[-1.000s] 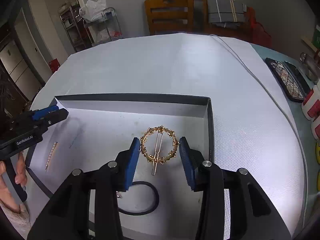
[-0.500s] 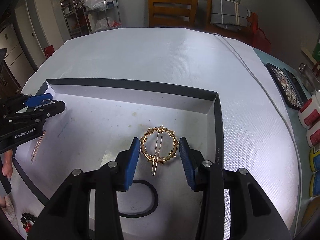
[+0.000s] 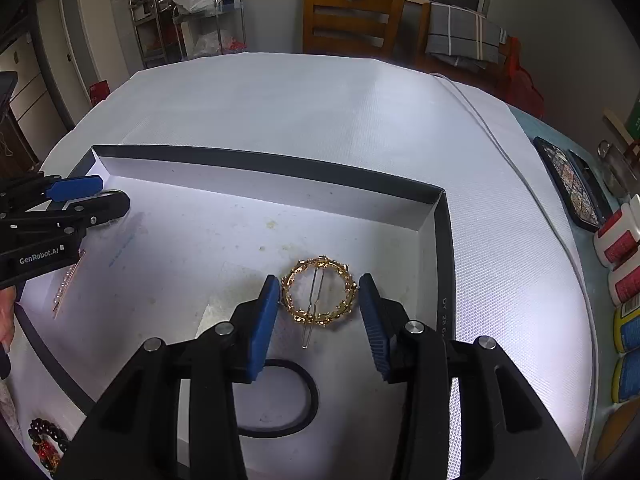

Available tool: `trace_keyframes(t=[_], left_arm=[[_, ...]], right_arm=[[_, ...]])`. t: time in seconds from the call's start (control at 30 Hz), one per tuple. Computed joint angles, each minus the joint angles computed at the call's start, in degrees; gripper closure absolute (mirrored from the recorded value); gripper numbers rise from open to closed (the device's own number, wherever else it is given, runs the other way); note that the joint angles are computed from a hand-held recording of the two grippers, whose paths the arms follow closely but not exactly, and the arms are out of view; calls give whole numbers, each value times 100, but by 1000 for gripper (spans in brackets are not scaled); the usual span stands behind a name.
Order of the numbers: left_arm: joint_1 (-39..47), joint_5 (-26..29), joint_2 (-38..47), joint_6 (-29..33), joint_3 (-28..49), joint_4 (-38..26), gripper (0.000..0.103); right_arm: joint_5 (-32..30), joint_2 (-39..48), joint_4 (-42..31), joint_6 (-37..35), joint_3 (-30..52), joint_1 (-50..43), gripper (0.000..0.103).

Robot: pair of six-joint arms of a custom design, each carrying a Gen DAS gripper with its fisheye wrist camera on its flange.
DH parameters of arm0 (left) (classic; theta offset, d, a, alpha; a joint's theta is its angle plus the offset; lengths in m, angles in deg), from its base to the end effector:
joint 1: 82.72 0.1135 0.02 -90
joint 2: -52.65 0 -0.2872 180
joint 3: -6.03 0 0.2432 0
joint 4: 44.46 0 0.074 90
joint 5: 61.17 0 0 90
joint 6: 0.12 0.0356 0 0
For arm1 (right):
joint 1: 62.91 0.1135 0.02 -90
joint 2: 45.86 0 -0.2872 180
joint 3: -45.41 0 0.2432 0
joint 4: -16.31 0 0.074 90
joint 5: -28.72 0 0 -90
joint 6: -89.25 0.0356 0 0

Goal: Organize jewelry
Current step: 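Lower the bangle and gold clip into the box and open both tools, then withdraw both tools toward the remaining bracelets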

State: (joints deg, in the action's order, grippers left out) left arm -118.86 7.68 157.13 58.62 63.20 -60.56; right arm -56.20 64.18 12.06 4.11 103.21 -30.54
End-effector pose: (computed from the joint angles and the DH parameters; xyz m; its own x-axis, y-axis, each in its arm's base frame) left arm 0.2536 -0.1693 0.1170 -0.8351 0.0106 -0.5501 -0.0161 0.9989 0.0435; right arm 0.2785 0.1728 0.0998 -0.7434 -0.3713 -0.5564 -0.4306 0.9022 -0.0268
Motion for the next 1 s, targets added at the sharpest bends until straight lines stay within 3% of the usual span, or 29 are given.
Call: trace_keyframes(t=[0.07,0.17,0.23,0.37,0.5,0.57,0.63,0.8,0.87,1.0], left_arm=[[-37,-56,-44,-18,-48,44,39],[-25,-4,-109,-54,-127,138,39],[6,35,-166,-54,-181,213,39],[-31,-18,-316,-61,-325,377,32],[-88,-31,-561,-118,-464,422,30],[-54,6,-766,-197,-590,454,23],[-44,-37,-1082,-289,-785,489,21],[-317,-402,-2077,-588,-1083,144,17],[-582,-685,-2498,-810,-1186,-83,7],[-1252,-1316,-3058,-1231,-1275,-665,6]], right_arm=[[-116,-35,31,20,-29,-50,61],[-221,-141,142,52,-118,-111,59],[-206,-244,255,65,-217,-139,47],[-282,-417,365,99,-350,-243,41],[-413,-645,474,129,-507,-392,28],[-567,-746,491,111,-568,-476,26],[-658,-848,510,121,-631,-507,15],[-764,-1342,797,84,-968,-531,6],[-915,-1553,902,138,-1095,-605,6],[-895,-1895,946,237,-1250,-655,6]])
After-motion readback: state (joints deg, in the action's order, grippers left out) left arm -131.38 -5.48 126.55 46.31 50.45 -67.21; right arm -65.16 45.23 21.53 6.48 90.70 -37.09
